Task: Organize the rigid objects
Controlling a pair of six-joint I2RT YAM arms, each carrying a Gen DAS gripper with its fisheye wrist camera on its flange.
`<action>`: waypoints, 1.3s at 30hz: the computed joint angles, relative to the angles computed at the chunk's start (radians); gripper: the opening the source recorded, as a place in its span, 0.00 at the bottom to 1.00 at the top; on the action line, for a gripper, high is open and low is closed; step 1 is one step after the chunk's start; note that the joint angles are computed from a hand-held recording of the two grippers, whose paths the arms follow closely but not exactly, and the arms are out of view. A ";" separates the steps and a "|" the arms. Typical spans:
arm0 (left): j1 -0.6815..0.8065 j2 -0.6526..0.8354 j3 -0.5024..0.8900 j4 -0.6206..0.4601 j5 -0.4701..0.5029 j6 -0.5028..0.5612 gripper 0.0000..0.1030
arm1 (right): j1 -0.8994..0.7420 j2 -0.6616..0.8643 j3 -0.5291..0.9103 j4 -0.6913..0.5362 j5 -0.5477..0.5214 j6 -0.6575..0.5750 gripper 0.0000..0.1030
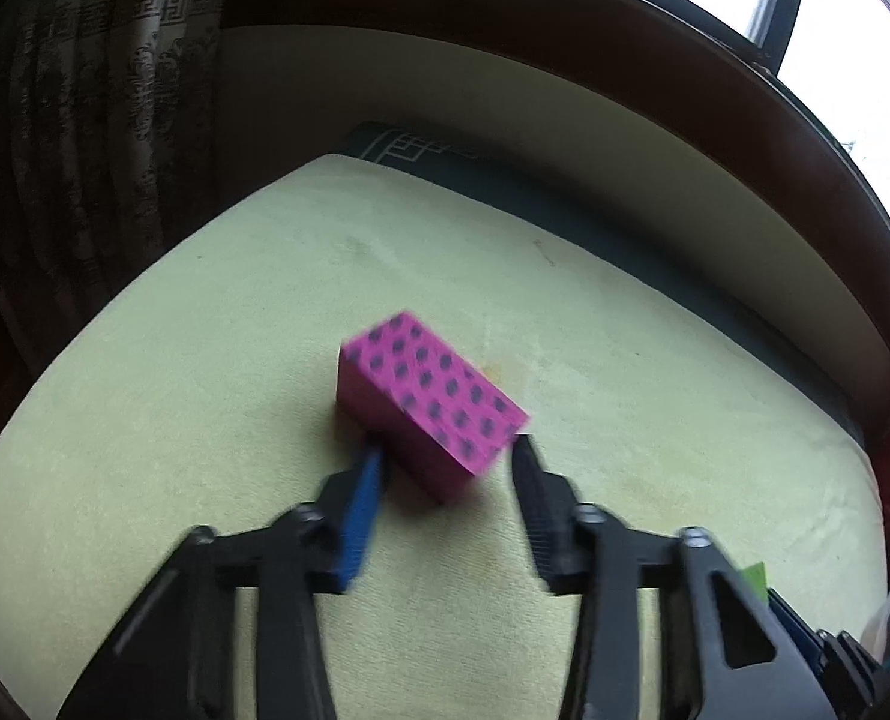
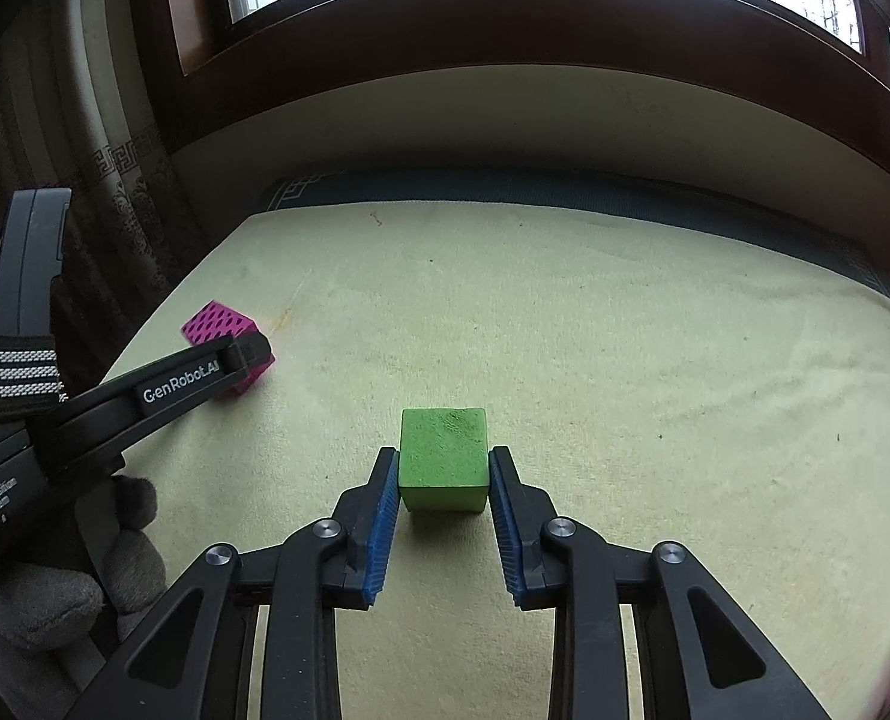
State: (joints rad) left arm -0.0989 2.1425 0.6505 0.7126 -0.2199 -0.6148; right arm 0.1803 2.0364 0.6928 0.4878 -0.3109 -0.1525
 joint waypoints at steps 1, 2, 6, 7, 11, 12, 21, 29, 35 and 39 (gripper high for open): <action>0.002 0.000 0.003 -0.005 0.007 0.001 0.26 | 0.004 0.002 0.002 -0.002 0.002 0.004 0.32; 0.007 0.001 0.001 0.000 0.018 0.000 0.26 | 0.007 0.004 0.005 -0.005 0.004 0.007 0.32; 0.025 -0.001 -0.013 0.024 0.056 -0.013 0.26 | 0.020 0.011 0.006 -0.003 0.019 0.015 0.41; 0.028 -0.001 -0.016 0.029 0.064 -0.016 0.26 | 0.021 0.010 0.006 -0.002 0.021 0.023 0.48; 0.050 -0.001 -0.030 0.053 0.105 -0.031 0.29 | 0.028 0.010 -0.002 0.028 0.024 0.048 0.60; 0.054 -0.002 -0.035 0.061 0.113 -0.033 0.33 | 0.029 0.012 -0.002 0.036 0.023 0.054 0.62; 0.039 -0.018 -0.053 0.079 0.042 -0.022 0.82 | 0.023 0.065 0.034 0.039 -0.015 0.075 0.63; 0.028 -0.006 0.000 0.019 0.025 0.022 0.82 | -0.032 0.069 0.013 0.076 -0.107 0.090 0.63; 0.036 0.001 0.081 -0.104 0.000 0.061 0.82 | -0.058 0.080 0.023 0.070 -0.156 0.095 0.63; 0.027 0.016 0.164 -0.207 -0.062 0.135 0.82 | -0.066 0.083 0.026 0.066 -0.175 0.092 0.63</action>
